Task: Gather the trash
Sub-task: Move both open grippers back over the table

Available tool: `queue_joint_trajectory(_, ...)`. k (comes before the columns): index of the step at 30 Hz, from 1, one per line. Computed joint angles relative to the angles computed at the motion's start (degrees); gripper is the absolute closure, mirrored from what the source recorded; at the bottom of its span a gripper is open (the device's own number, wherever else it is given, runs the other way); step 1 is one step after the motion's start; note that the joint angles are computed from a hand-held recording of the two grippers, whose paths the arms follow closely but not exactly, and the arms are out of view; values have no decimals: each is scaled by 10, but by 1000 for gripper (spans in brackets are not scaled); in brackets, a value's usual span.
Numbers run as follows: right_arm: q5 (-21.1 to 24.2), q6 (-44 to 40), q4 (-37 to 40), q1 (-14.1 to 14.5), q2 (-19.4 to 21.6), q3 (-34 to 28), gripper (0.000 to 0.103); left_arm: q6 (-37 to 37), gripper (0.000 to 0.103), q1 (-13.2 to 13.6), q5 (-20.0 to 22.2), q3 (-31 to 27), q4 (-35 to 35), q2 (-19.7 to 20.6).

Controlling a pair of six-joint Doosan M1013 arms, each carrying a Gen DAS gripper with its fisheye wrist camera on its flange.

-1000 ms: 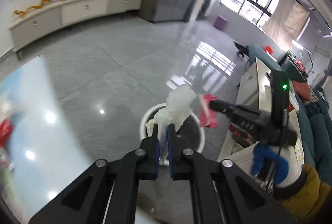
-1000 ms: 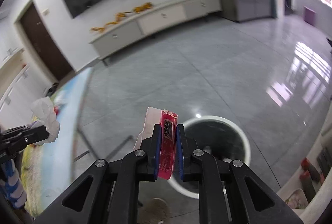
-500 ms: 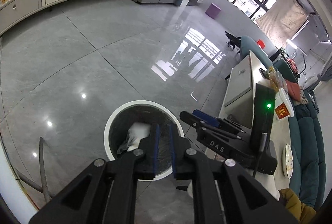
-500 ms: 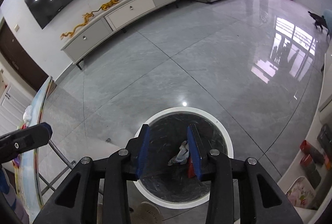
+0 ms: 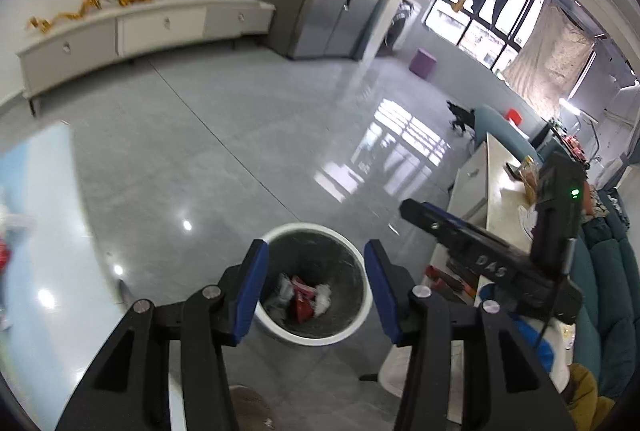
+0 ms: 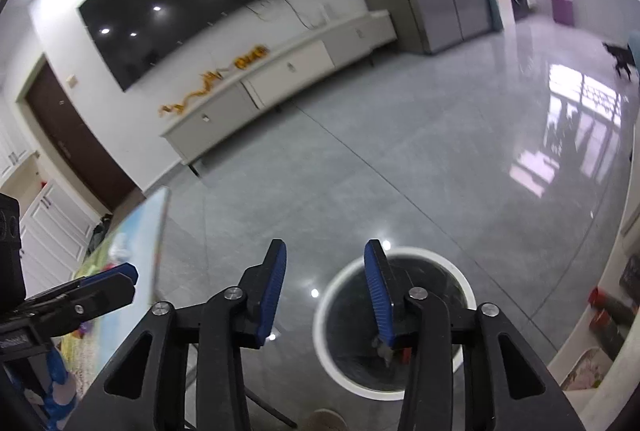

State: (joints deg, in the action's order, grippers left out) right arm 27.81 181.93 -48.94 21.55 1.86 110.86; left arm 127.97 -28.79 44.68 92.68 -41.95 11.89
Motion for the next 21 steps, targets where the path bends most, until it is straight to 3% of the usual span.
queue_joint_trajectory(6, 24, 0, -50, 45, -5, -36, 57, 53, 55, 31, -61, 44, -29, -58)
queue_joint_trajectory(9, 28, -12, -64, 66, -2, -56, 56, 75, 55, 53, -63, 58, -33, -81)
queue_joint_trajectory(15, 24, -30, -88, 101, 6, -90, 56, 107, 55, 106, -81, 89, -47, -120)
queue_joint_trajectory(21, 14, -76, -76, 126, 25, -129, 56, 122, 55, 179, -94, 100, -77, -140)
